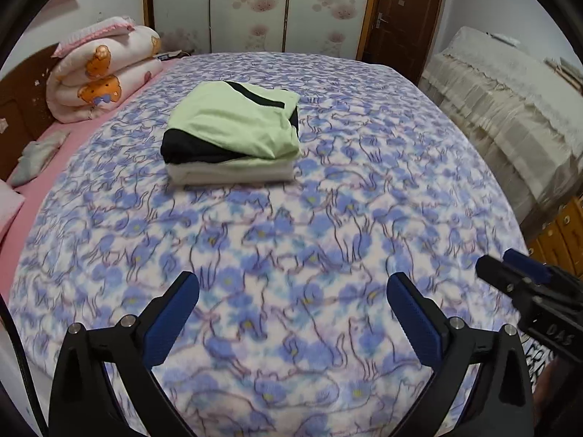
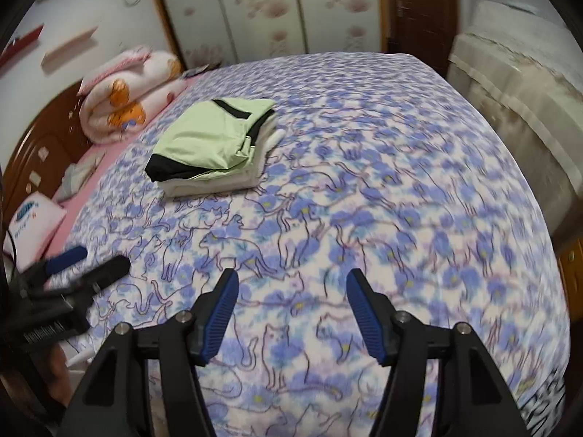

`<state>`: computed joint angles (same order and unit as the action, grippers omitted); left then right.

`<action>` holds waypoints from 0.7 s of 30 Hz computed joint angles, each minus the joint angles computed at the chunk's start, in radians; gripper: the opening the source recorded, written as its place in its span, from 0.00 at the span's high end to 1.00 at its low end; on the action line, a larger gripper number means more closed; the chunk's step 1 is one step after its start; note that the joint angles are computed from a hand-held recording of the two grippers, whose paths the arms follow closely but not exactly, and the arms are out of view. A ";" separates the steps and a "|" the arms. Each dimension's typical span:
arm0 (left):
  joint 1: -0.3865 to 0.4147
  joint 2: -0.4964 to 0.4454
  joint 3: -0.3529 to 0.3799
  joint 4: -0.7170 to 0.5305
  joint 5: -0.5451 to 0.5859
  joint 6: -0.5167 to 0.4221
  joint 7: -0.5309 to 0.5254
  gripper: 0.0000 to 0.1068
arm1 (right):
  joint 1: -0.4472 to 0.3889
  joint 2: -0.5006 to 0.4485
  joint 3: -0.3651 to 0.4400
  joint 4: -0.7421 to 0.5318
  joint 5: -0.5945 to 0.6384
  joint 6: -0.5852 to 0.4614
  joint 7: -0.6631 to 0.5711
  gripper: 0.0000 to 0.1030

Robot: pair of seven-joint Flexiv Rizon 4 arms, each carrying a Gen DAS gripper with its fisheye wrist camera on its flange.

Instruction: Fold large clothes

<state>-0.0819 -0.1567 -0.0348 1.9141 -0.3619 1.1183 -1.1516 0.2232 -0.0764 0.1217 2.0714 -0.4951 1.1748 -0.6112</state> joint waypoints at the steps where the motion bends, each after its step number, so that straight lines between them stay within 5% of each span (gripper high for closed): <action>1: -0.004 0.012 -0.002 0.021 -0.006 0.011 0.001 0.04 | -0.002 0.022 -0.003 0.035 -0.035 0.017 0.044 0.37; 7: -0.037 0.074 0.001 0.115 0.004 0.058 -0.035 0.04 | -0.033 0.109 0.020 0.139 -0.196 0.013 0.205 0.36; 21: -0.065 0.126 0.004 0.184 0.005 0.094 -0.065 0.04 | -0.075 0.181 0.063 0.221 -0.284 0.049 0.303 0.36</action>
<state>-0.1464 -0.0302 -0.0309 2.0984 -0.3567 1.2122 -1.2164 0.1482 0.1042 0.1843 2.2924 -0.7792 1.2234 -0.3082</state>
